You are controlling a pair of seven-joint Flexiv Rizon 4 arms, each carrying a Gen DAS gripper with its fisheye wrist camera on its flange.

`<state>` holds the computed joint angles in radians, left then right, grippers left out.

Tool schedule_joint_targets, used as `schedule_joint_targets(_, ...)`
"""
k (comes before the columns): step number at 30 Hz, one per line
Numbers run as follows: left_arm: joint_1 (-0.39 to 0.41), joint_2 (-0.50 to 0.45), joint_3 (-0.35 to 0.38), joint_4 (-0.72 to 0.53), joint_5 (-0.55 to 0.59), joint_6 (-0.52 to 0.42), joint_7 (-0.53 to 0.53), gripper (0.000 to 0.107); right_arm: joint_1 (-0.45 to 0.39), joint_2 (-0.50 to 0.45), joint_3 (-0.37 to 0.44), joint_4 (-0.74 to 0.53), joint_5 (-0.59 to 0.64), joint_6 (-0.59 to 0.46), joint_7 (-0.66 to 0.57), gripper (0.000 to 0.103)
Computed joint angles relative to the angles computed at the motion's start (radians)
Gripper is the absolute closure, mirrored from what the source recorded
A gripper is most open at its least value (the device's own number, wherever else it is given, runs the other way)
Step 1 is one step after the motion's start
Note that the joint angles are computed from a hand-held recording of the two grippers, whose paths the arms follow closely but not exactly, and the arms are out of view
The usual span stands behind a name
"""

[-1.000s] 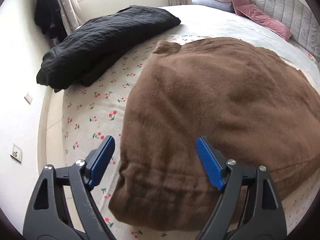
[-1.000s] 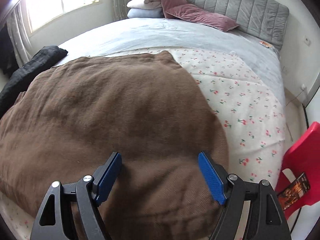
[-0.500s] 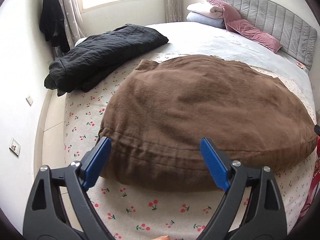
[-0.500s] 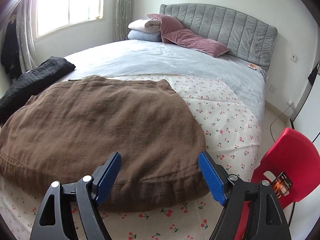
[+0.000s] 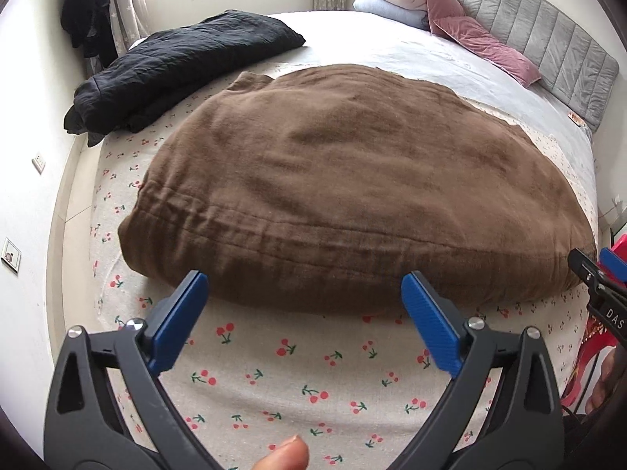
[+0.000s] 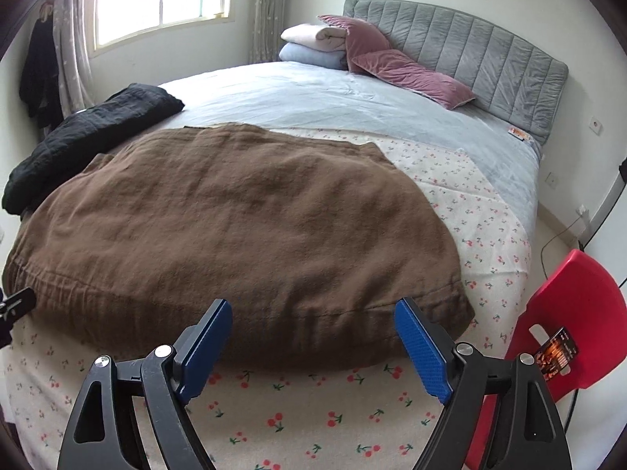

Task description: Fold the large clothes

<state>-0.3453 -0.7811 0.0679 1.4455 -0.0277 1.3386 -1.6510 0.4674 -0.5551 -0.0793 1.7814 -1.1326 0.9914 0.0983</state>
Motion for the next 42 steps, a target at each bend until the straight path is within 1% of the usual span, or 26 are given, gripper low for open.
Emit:
schedule_joint_targets(2, -0.023, -0.005, 0.02, -0.009, 0.018, -0.016, -0.004, 0.008, -0.004, -0.016, 0.013, -0.015, 0.022, 0.025, -0.021, 0.017)
schedule_joint_targets(4, -0.03, -0.008, 0.018, -0.012, 0.027, -0.026, -0.003, 0.008, 0.004, -0.028, 0.011, -0.029, 0.036, 0.037, -0.029, 0.017)
schedule_joint_targets(6, -0.03, -0.01, 0.01, -0.013, 0.029, -0.033, 0.0, 0.008, 0.014, -0.04, 0.009, -0.041, 0.056, 0.032, -0.047, 0.017)
schedule_joint_targets(11, -0.047, -0.016, 0.022, -0.021, 0.045, -0.043, -0.017, 0.008, 0.037, -0.055, -0.004, -0.058, 0.084, 0.028, -0.072, 0.017)
schedule_joint_targets(28, -0.045, -0.018, 0.015, -0.023, 0.06, -0.047, -0.027, 0.008, 0.058, -0.086, -0.015, -0.096, 0.142, 0.021, -0.157, 0.017)
schedule_joint_targets(42, -0.043, -0.018, 0.012, -0.022, 0.058, -0.047, -0.024, 0.008, 0.07, -0.095, -0.027, -0.101, 0.164, 0.023, -0.177, 0.017)
